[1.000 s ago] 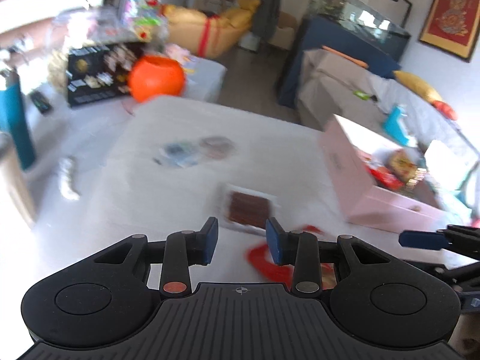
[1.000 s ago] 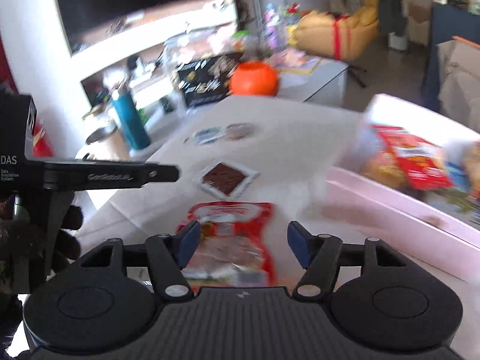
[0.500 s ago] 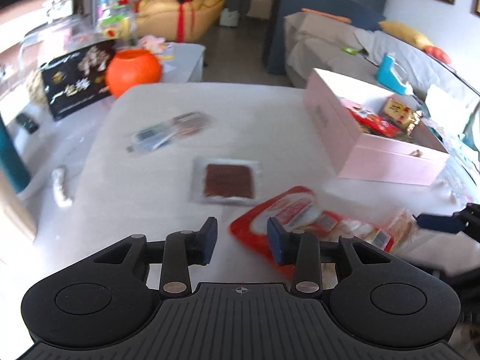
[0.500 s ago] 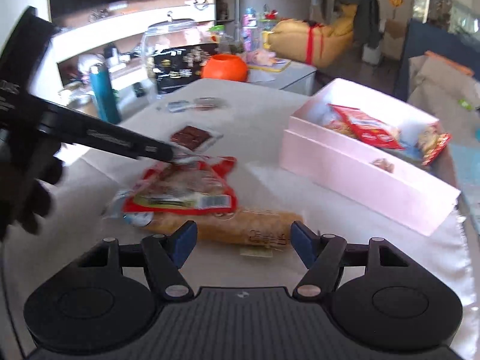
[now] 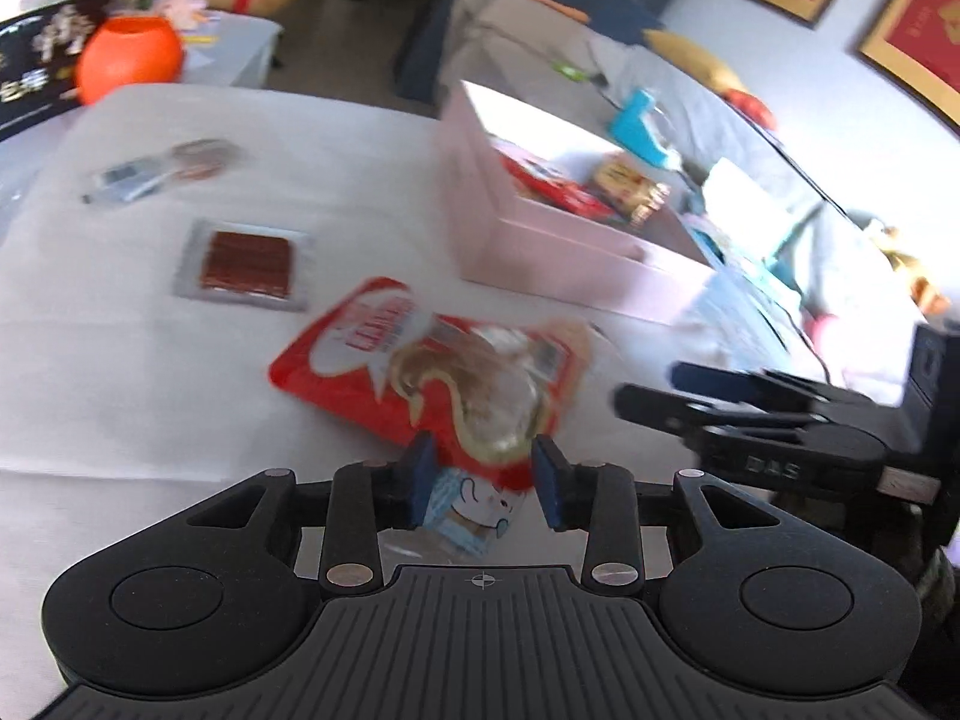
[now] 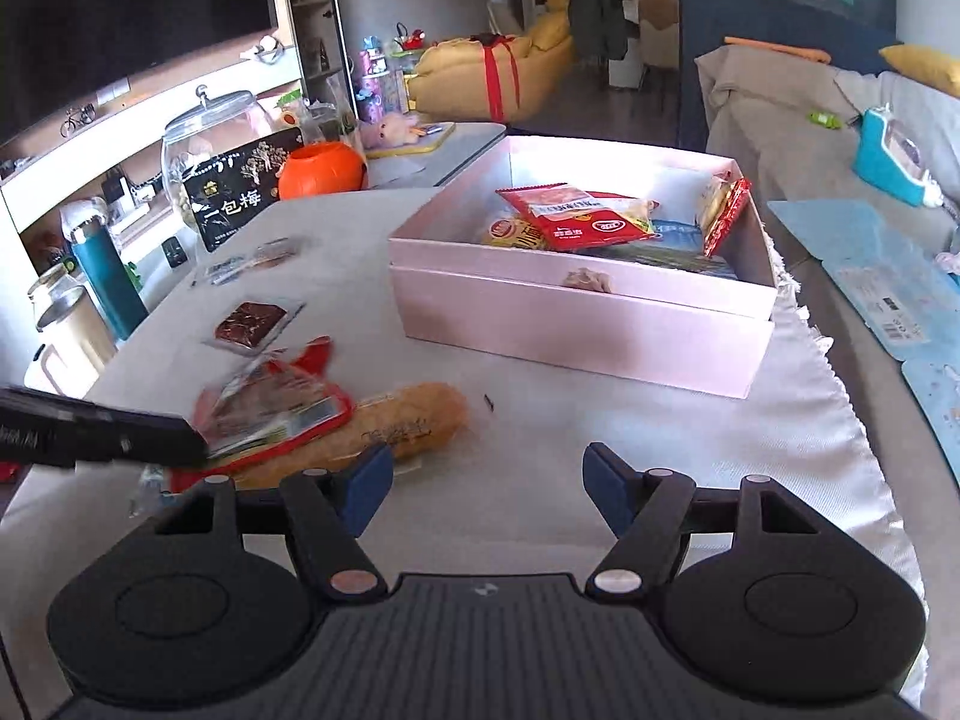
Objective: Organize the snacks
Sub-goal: 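Grasp the long bread stick packet with the right tool while the left tool grasps the duck packet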
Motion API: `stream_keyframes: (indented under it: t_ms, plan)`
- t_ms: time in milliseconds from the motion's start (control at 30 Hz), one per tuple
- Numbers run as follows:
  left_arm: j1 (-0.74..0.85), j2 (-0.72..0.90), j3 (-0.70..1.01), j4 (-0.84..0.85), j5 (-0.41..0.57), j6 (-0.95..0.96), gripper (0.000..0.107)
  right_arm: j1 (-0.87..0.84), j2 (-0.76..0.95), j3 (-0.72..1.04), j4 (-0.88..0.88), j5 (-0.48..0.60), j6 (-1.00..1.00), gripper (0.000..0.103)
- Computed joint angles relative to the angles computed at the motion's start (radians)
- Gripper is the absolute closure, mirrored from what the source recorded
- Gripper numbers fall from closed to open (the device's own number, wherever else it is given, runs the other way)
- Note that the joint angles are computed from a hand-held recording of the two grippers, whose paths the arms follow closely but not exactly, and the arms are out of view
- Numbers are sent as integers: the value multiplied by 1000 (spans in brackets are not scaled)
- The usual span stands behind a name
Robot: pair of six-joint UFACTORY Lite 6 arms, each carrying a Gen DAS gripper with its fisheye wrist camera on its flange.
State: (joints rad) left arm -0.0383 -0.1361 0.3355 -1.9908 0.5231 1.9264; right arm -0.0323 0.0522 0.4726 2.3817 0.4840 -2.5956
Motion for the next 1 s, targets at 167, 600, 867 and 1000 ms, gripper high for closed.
stream_keyframes:
  t_ms: [167, 600, 867, 1000]
  plan:
    - [-7, -2, -9, -190, -93, 134, 68, 7, 35, 43, -211, 6, 233, 32]
    - [127, -25, -14, -242, -82, 135, 68, 283, 236, 258, -177, -57, 412, 26]
    - [176, 9, -4, -338, -49, 176, 68, 180, 117, 119, -14, -76, 130, 25]
    - [128, 112, 89, -475, -72, 257, 68, 43, 29, 8, -31, -34, 45, 22]
